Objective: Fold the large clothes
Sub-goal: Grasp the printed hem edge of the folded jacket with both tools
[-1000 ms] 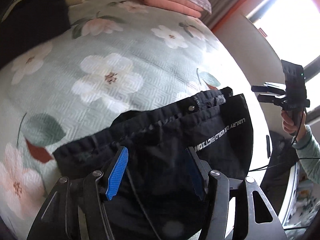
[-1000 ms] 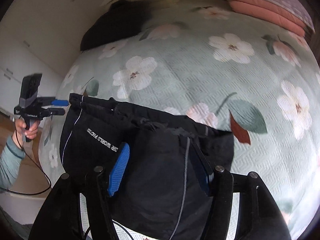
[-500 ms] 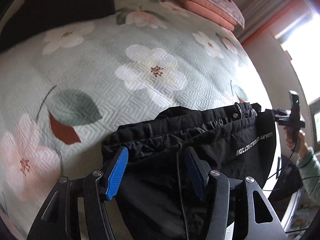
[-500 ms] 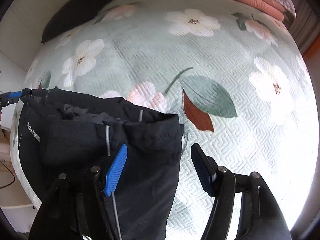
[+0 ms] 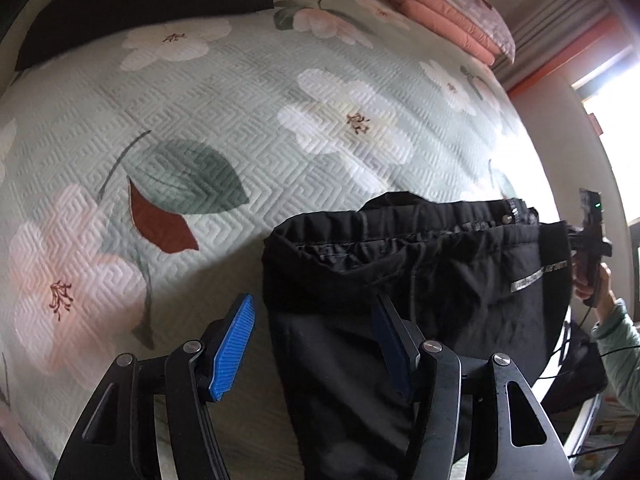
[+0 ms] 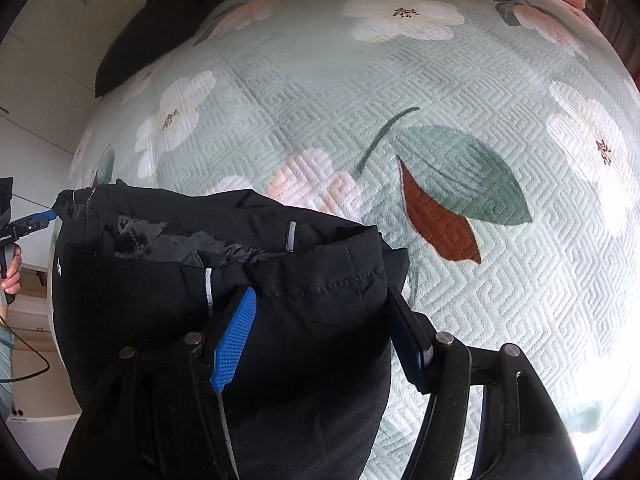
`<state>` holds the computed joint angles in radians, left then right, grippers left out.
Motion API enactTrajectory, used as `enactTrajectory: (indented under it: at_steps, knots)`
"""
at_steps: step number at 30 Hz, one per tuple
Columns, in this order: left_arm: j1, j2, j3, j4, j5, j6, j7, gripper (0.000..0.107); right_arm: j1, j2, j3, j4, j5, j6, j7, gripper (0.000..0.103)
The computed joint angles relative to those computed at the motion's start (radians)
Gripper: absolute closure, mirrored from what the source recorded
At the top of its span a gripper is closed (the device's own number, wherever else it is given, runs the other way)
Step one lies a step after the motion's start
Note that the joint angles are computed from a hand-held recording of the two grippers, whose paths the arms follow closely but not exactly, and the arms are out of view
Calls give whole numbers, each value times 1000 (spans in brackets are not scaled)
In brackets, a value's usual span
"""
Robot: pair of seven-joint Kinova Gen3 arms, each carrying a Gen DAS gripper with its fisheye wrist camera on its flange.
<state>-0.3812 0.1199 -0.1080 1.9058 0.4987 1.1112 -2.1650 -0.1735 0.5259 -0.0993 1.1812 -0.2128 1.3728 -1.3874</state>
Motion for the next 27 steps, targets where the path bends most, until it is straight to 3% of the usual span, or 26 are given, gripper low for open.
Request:
enactTrajectory:
  at_steps: [2, 4, 5, 6, 8, 10, 12, 14, 17, 22, 25, 27]
  knots:
    - [-22, 35, 51, 1, -13, -44, 13, 45, 5, 3, 1, 3, -4, -3, 2, 34]
    - [-97, 98, 122, -7, 39, -46, -16, 45, 2, 9, 3, 9, -2, -12, -9, 37]
    - [-115, 119, 133, 6, 80, -61, -45, 50, -6, 3, 6, 19, 8, -26, -14, 42]
    - [-115, 121, 132, 18, 104, -73, -64, 56, -19, -10, 10, 33, 30, -44, -17, 62]
    - [-66, 85, 81, 43, 127, -92, -98, 82, -33, -59, 11, 87, 56, -100, -15, 74]
    - [-32, 23, 34, 81, 159, -114, -123, 90, -42, -138, 3, 163, 97, -173, -44, 81]
    - [-19, -34, 21, 102, 162, -129, -105, 94, -58, -193, -4, 200, 156, -198, -123, 83]
    - [3, -104, 7, 110, 150, -146, -52, 95, -135, -260, 49, 222, 232, -224, -204, 85]
    - [20, -175, -30, 93, 174, -155, 5, 96, -157, -309, 51, 177, 282, -225, -275, 88]
    - [62, -122, -28, 21, 156, -239, 97, 96, -190, -201, 42, 56, 394, -205, -304, 88]
    - [98, 3, -31, 21, 150, -317, 121, 96, -228, -73, 72, 49, 468, -220, -326, 88]
    - [60, 96, 32, 39, 143, -363, 130, 96, -229, 20, 72, 46, 459, -205, -341, 88]
